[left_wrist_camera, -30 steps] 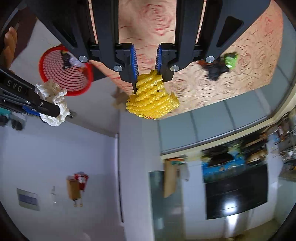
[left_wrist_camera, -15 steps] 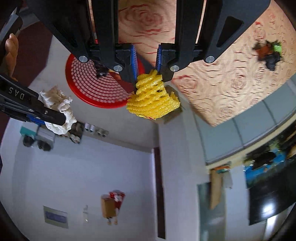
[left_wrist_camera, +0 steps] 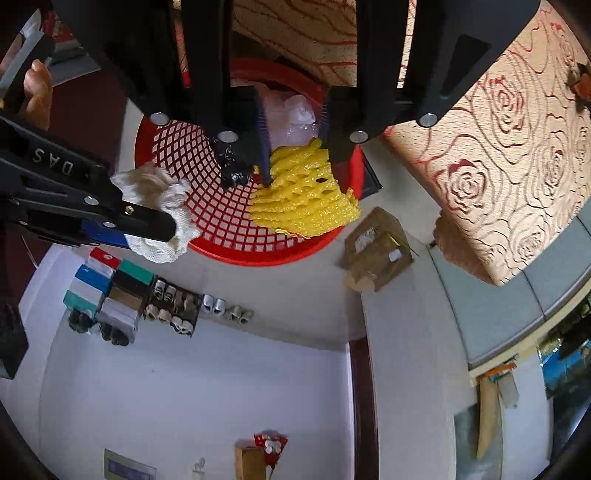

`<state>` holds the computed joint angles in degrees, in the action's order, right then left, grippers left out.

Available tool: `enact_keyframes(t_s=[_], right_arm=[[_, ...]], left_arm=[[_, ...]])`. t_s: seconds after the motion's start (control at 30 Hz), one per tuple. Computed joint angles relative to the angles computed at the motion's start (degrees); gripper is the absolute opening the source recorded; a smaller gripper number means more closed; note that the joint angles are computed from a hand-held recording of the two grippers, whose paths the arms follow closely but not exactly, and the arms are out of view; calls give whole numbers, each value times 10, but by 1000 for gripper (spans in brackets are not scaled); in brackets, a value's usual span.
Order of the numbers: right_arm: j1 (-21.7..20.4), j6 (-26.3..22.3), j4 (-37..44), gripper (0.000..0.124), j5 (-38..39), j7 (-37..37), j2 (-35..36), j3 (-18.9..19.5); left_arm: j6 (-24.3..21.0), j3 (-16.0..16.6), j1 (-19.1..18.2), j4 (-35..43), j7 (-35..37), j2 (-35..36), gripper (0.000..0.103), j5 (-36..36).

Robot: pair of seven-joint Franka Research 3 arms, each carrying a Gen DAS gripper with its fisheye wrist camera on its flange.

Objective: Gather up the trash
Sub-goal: 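Open the left tool and the right tool to drop both items into the basket, then move both open tools back over the green bag and black bag on the table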

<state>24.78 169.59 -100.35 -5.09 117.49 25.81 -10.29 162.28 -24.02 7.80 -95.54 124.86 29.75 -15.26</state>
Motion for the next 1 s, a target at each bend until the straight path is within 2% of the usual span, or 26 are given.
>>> enact_keyframes(t_s=[0.1, 0.17, 0.23, 0.3, 0.37, 0.47, 0.77, 0.93, 1.0], right_arm=[[-32, -3, 9, 41, 35, -31, 7, 36], [-59, -2, 13, 54, 72, -55, 10, 68], [-73, -1, 18, 55, 101, -73, 12, 84], [-68, 2, 16, 55, 112, -77, 10, 79], [-55, 9, 12, 55, 111, -72, 6, 64], [-22, 20, 3, 55, 91, -44, -1, 26], [85, 50, -17, 55, -15, 60, -17, -87], [146, 63, -2, 55, -82, 105, -7, -139], [160, 64, 12, 55, -99, 105, 2, -142]], left_arm=[[-3, -2, 0, 2, 10, 6, 38, 6], [-3, -7, 4, -1, 21, 5, 49, 5], [-4, -7, 5, -4, 25, 3, 55, 5], [-2, -9, 10, -7, 28, 0, 62, -2], [5, -17, 17, -15, 34, -5, 71, -12], [19, -27, 30, -26, 48, -14, 77, -30], [63, -45, 73, -72, 67, -59, 77, -96], [124, -40, 98, -122, 55, -101, 77, -123], [149, -39, 111, -142, 49, -117, 77, -123]])
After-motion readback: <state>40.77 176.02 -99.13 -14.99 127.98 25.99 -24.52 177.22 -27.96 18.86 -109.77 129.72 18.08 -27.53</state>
